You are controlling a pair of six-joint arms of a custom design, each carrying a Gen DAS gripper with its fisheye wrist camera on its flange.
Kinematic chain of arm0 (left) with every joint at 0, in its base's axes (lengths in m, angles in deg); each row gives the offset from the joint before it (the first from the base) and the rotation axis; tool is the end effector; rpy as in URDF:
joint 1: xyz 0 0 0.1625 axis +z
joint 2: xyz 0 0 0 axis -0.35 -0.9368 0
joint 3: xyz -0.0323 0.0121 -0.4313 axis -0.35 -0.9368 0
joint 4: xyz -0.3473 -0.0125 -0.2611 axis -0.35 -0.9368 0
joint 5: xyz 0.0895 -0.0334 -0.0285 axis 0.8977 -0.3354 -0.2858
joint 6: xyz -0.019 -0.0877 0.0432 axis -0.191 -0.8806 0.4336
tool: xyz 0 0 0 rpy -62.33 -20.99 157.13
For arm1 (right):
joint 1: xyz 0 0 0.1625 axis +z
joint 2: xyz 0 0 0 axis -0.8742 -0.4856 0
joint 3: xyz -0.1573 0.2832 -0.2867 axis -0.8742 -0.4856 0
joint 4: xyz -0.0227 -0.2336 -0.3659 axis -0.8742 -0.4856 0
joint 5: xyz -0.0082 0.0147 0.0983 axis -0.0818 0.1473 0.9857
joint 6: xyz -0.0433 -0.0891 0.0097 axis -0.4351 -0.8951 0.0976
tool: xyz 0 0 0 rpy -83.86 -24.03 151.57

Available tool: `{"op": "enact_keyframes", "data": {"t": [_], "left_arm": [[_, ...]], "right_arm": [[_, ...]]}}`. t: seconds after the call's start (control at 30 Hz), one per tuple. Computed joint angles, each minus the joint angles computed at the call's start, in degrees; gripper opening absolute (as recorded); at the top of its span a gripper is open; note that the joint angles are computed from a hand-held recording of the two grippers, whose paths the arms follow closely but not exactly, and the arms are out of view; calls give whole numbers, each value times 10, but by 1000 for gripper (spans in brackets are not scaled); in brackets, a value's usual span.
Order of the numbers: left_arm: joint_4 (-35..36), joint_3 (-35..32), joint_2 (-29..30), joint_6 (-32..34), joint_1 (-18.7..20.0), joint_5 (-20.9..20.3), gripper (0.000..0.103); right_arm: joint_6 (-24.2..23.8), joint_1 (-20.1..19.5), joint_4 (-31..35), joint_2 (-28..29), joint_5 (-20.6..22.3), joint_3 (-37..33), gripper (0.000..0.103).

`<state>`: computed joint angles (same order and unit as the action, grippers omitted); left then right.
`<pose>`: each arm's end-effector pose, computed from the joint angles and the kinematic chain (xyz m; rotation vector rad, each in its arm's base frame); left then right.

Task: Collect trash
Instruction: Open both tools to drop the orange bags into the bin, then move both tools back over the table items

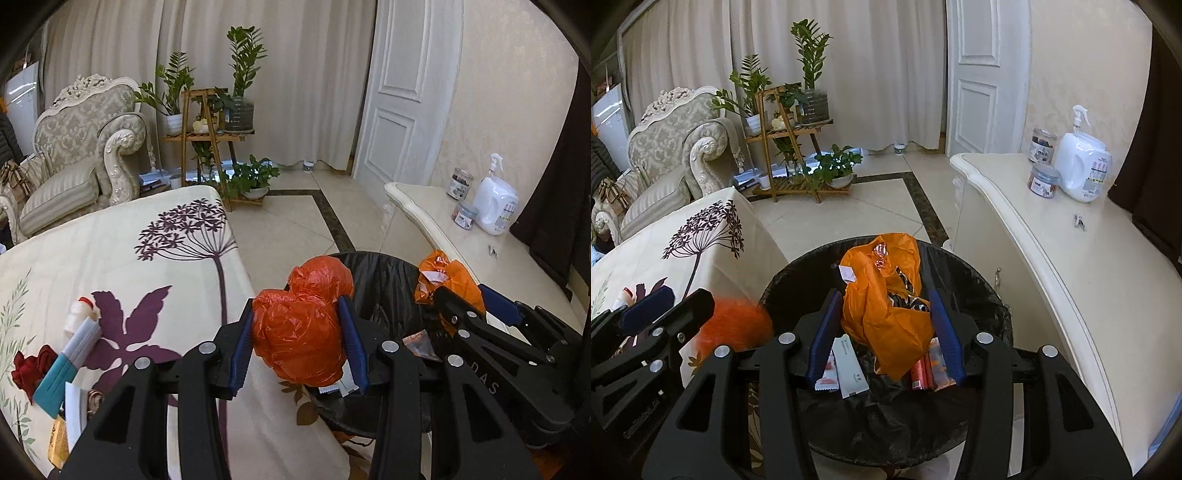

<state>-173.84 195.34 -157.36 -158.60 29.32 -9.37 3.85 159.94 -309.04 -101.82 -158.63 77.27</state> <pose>-0.2515 -0.2551 0.0722 0.4372 2.2721 -1.0116 0.1273 -0.3004 0.1567 0.3933 -2.2323 1.0115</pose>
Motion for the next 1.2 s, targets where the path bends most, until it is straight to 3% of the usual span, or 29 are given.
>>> {"op": "enact_keyframes", "data": {"t": [0.1, 0.27, 0.43, 0.63, 0.87, 1.0, 1.2], "left_arm": [[-11, -3, 8, 11, 6, -6, 48], [-16, -4, 10, 14, 7, -5, 63], [-13, -1, 6, 7, 4, -4, 69], [44, 5, -29, -42, -12, 1, 73], [204, 12, -118, -139, -47, -1, 75], [329, 12, -179, -214, -78, -11, 76], [536, 4, -266, -339, -134, -47, 78]], "right_arm": [[2, 1, -7, 1, -1, 2, 58], [5, 5, -13, 2, -3, 5, 58], [15, 19, -11, 2, -10, 9, 58], [37, 47, 9, 0, -17, 12, 58], [69, 111, 38, 21, -30, 10, 59], [95, 157, 61, 39, -37, 5, 66], [133, 228, 98, 70, -50, -8, 66]]}}
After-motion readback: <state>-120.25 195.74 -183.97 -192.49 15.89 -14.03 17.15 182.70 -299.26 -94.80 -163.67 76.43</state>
